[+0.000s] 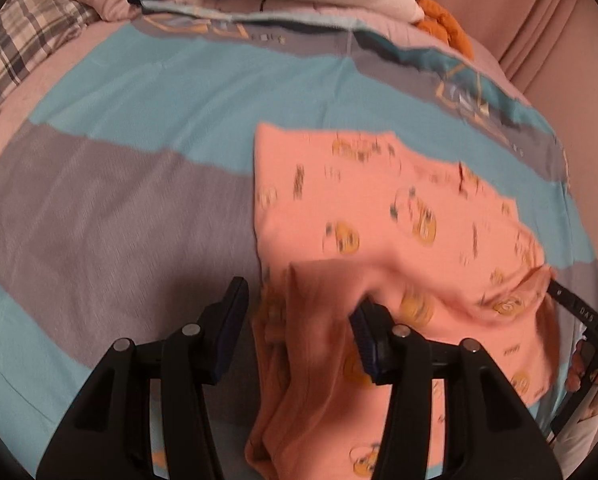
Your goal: Fold small clothes
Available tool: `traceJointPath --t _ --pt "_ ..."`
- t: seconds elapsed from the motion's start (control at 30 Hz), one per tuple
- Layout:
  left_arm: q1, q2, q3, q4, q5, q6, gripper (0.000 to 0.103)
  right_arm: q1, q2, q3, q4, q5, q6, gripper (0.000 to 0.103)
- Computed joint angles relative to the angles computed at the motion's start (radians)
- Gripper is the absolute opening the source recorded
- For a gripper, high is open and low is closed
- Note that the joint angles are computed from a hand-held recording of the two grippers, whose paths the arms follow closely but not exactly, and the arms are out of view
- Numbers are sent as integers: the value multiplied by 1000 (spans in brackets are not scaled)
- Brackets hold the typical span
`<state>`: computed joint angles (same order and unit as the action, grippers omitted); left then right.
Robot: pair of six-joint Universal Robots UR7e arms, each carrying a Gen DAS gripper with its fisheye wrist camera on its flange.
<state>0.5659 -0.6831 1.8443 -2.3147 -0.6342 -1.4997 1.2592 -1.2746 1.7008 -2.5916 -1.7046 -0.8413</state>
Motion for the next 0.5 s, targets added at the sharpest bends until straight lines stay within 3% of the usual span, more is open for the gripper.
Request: traceJointPath --t 0.1,0.37,0.4,0.47,0.5 --pt "4 -16 3 12 34 -17 48 2 0 -1 -12 21 17 49" --pt "12 -4 22 -115 -1 91 48 4 4 -16 38 18 55 47" --pt "14 3 18 -121 -4 101 48 4 6 -16 38 17 57 46" --pt "17 13 10 -125 -7 113 46 4 10 -24 56 17 64 29" --pt "18 18 5 -120 -3 115 34 5 10 -25 61 15 67 25"
